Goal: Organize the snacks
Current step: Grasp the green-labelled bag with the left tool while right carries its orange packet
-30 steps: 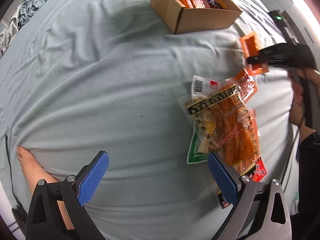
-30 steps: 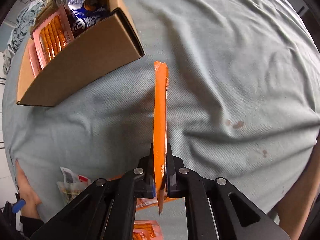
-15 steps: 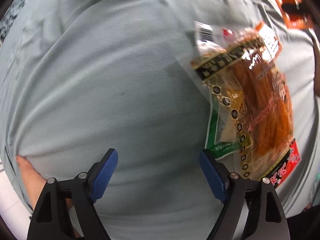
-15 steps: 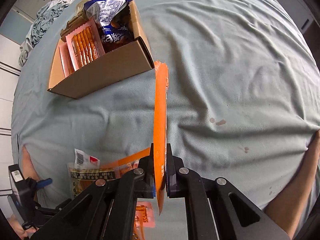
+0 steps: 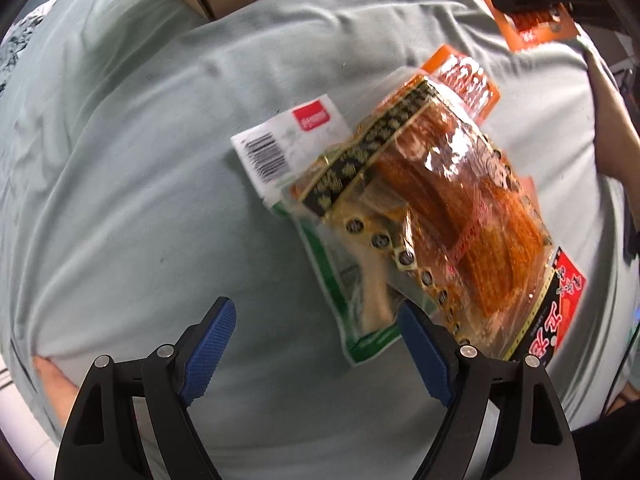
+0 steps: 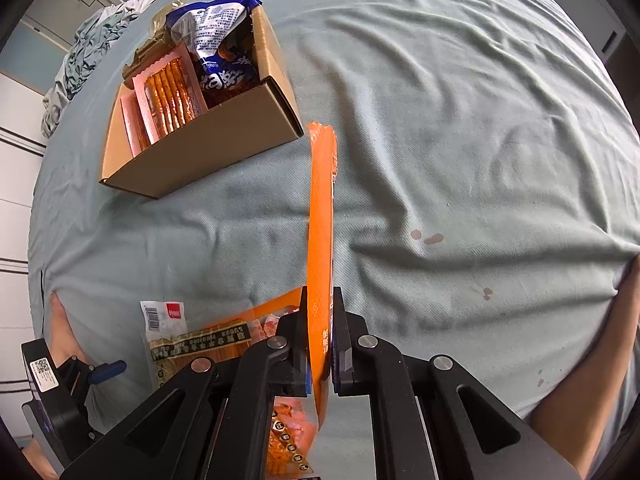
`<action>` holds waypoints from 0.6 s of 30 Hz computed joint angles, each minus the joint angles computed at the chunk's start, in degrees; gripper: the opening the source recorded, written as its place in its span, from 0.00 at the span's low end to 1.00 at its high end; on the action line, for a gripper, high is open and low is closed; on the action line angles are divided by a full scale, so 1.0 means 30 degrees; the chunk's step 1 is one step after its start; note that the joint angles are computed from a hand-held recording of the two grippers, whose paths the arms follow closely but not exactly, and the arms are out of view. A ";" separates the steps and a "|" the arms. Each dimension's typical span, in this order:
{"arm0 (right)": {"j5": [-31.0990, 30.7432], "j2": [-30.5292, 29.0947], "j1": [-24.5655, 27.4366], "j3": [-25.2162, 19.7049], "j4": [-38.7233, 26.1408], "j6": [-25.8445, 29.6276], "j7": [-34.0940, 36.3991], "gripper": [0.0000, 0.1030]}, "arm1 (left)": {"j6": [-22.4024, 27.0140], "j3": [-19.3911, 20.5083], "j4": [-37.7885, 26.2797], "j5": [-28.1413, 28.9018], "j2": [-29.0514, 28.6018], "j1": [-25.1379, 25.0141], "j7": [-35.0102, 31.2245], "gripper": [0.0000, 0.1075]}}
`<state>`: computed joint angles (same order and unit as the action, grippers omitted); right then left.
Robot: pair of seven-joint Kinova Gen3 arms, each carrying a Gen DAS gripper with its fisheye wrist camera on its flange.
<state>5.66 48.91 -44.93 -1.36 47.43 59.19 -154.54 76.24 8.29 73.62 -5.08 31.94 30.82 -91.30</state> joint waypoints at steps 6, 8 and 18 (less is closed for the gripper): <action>-0.0016 0.0056 -0.0002 -0.0088 -0.0058 0.0000 0.0165 0.04 | -0.0315 -0.0162 -0.0406 0.0838 0.1049 -0.0212 0.1020 0.82; -0.0010 0.0077 -0.0034 -0.0099 -0.0111 0.0015 0.0277 0.04 | -0.0544 -0.0274 -0.0388 0.0680 0.1232 -0.0021 0.1477 0.86; 0.0269 -0.0269 -0.0231 0.0160 0.0127 -0.0114 -0.0079 0.04 | -0.0184 0.0128 -0.1032 0.0555 0.1002 0.0738 0.1558 0.17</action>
